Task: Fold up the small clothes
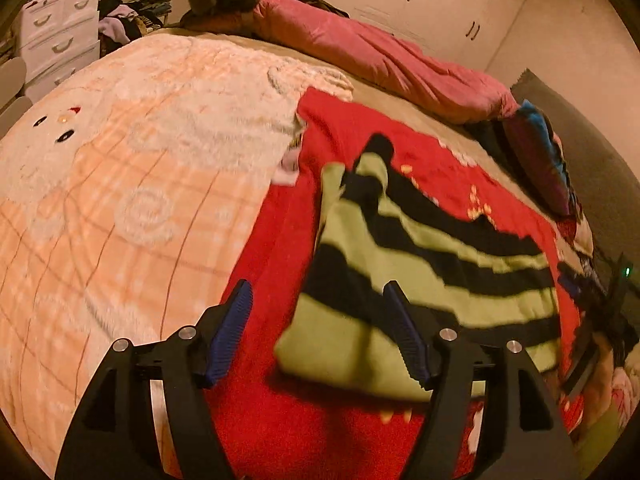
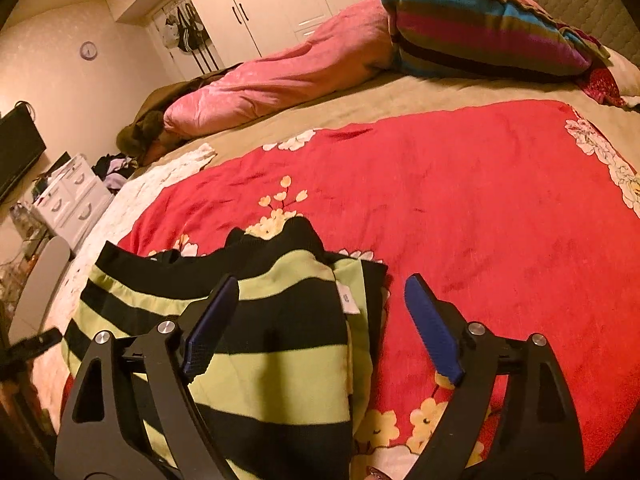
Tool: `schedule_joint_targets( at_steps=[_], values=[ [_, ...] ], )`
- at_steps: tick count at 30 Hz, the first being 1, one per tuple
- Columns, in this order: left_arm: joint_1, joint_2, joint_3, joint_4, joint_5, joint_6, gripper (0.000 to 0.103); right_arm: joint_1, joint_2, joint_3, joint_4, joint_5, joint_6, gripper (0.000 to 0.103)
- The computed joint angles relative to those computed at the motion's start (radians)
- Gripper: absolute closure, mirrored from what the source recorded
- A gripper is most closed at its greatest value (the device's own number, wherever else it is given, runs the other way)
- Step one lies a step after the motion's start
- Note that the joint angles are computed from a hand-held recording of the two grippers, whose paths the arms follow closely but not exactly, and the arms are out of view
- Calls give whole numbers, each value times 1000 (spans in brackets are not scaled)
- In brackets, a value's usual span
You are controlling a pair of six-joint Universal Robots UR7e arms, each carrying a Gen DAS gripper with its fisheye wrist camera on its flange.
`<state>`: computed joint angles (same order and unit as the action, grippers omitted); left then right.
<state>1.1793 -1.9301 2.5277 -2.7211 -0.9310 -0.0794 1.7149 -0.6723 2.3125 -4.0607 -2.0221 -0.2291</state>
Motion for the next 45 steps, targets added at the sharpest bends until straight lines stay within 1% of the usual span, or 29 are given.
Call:
schedule_joint_targets(
  at_steps=[6,7,9,11,13,14,16,17,18,19,20,22,23,24,25,27,28,29,30,32,33,35,36,37,39,41,43,44,45],
  values=[
    [49,44,-6,-44,-35,5,36,1,-16,57,-16,-20,22,25],
    [60,64,-14,-50,-40,6,30,-2,-22,65,-17,-19,32,24],
    [70,94,-19,-64,-43,4,26,-13,-42,83,-1,-3,59,23],
    [72,120,-21,-66,-38,2,31,-22,-56,92,17,6,86,22],
    [74,131,-18,-69,-55,0,61,-25,-59,92,41,0,96,22],
    [65,130,-11,-74,-51,-1,64,-29,-61,92,59,6,99,22],
    [58,123,-8,-63,-62,9,89,-44,-71,96,101,39,116,22],
    [53,118,-6,-52,-66,11,91,-54,-76,100,118,62,126,22],
    [32,107,-2,-23,-37,7,91,-67,-83,104,134,94,136,24],
    [17,98,0,3,-18,0,92,-82,-92,109,154,135,140,30],
    [3,85,3,24,-5,-12,92,-88,-97,110,166,151,136,33],
    [-22,41,18,48,4,-35,92,-91,-101,107,192,155,121,52],
    [-30,29,22,55,11,-39,92,-96,-104,105,211,164,114,59],
    [-31,23,27,61,19,-41,92,-107,-108,106,235,190,110,71],
    [-24,21,27,63,18,-41,92,-114,-109,106,248,211,111,80],
    [24,52,17,48,0,-59,89,-122,-108,107,257,234,112,86],
    [44,63,13,42,-6,-76,84,-115,-107,104,261,220,108,89],
    [62,73,11,28,-16,-91,81,-102,-108,97,277,189,104,90],
    [75,72,15,6,-27,-101,76,-82,-107,85,306,130,101,90],
    [66,53,27,-8,-23,-101,72,-58,-95,66,333,46,97,89],
    [41,31,37,6,7,-106,69,-51,-90,58,351,20,99,88],
    [-8,-11,48,50,61,-131,68,-52,-91,57,354,13,110,80],
    [-46,-48,55,87,98,-161,65,-44,-96,58,348,-3,125,70],
    [-81,-80,62,114,130,-184,59,-37,-96,55,337,-19,125,66],
    [-152,-148,76,155,179,-208,52,-20,-94,62,289,-46,111,66],
    [-224,-193,78,218,219,-233,47,5,-89,68,209,-62,82,57],
    [-279,-209,78,266,247,-250,35,26,-80,72,136,-50,41,38],
    [-315,-214,81,291,259,-262,32,40,-74,71,107,-43,20,36],
    [-326,-201,81,289,259,-264,25,47,-74,70,97,-35,2,36]
  ],
)
